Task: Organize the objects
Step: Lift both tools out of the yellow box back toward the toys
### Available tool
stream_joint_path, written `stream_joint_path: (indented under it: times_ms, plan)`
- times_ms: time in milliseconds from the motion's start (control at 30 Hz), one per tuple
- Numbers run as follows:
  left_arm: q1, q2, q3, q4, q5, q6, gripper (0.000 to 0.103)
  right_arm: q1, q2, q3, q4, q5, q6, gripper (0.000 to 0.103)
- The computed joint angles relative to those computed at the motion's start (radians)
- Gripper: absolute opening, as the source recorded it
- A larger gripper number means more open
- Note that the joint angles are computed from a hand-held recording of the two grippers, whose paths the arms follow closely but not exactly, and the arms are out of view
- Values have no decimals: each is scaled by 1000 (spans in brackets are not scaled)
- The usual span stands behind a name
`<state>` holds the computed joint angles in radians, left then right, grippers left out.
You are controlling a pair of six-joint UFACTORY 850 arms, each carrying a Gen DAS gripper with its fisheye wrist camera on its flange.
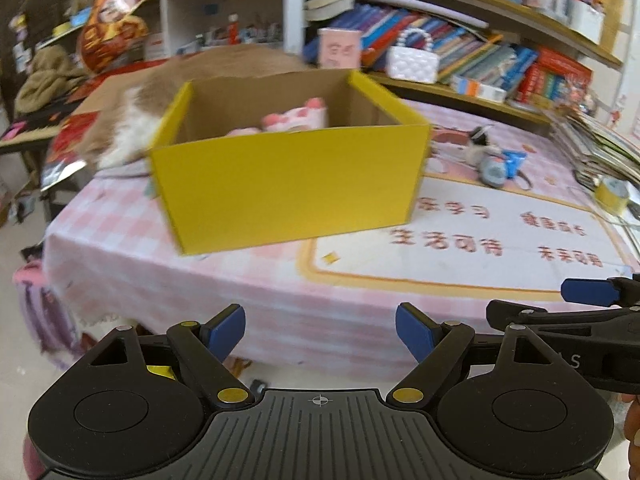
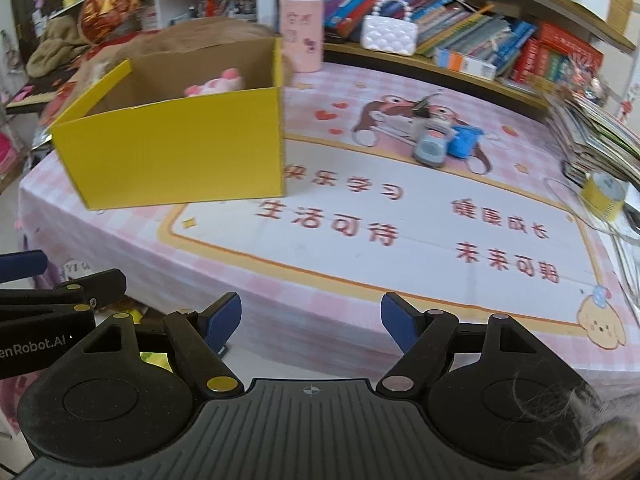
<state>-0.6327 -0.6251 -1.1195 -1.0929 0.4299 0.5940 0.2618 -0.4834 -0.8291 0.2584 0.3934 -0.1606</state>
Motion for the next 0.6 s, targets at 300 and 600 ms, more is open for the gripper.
stream_joint_path:
  times_ms: [300, 600]
  plan:
    - [-20, -96, -175, -61, -70, 163, 85, -105, -10, -30, 45, -23, -15, 75]
    - [-35, -202, -357, -267, -112, 381, 85, -195, -56, -102, 3, -76, 0, 75]
